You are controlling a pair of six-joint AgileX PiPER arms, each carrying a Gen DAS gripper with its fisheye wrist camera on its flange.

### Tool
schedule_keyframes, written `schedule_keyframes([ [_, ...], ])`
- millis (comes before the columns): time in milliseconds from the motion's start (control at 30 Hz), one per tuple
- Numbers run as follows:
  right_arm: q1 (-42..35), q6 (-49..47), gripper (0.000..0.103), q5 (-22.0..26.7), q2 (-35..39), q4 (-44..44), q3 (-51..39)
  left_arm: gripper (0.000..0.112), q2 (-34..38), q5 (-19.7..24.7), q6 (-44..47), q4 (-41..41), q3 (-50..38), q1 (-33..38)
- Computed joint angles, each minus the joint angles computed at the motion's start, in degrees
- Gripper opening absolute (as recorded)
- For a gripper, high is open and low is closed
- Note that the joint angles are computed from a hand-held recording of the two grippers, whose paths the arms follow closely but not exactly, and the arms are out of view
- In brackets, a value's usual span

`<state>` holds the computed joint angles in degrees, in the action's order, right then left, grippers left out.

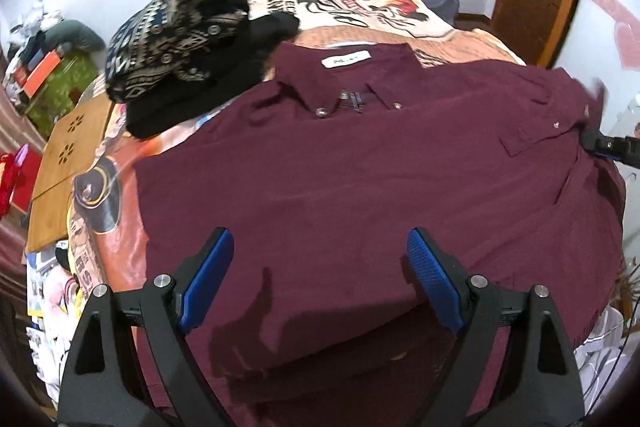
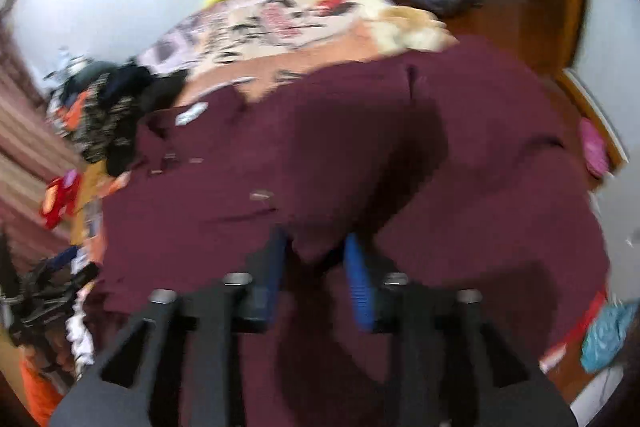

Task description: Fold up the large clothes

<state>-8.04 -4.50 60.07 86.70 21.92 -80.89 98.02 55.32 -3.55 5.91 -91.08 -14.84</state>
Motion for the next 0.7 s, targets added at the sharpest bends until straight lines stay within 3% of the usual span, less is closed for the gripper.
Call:
schedule_keyframes([
  [67, -1.14, -0.38, 0.042, -1.25, -2.17, 0.38, 1.65, 0.089, 1.04, 0.77, -0.02, -0.26, -1.23, -0.59],
  [133, -3.12, -0.17, 0.054, -0.29, -2.72, -0.38, 0.91, 0.089, 2.09, 1.50, -0.10, -0.41, -2.51, -1.32],
  [367, -12.15, -2.64, 0.055, 1.56, -3.51, 1.91, -1.92, 0.089, 6.52, 3.98, -1.03, 1.31, -10.62, -5.22],
  [433, -15.85, -3.07, 0.069, 1.68, -3.73, 3.98, -2.35, 0.089, 7.91, 4.76, -0.94, 1.17, -13.85, -5.90],
  [500, -19.61, -3.44, 0.073, 1.09, -4.25, 6.33, -1.78, 0.089, 9.65, 5.75, -0.96, 0.92, -17.66, -6.72],
  [700, -28.83, -2.87, 0.073, 2.48, -1.72, 10.29, 1.07, 0.089, 15.17, 8.87, -1.37, 0.16, -26.94, -9.26],
])
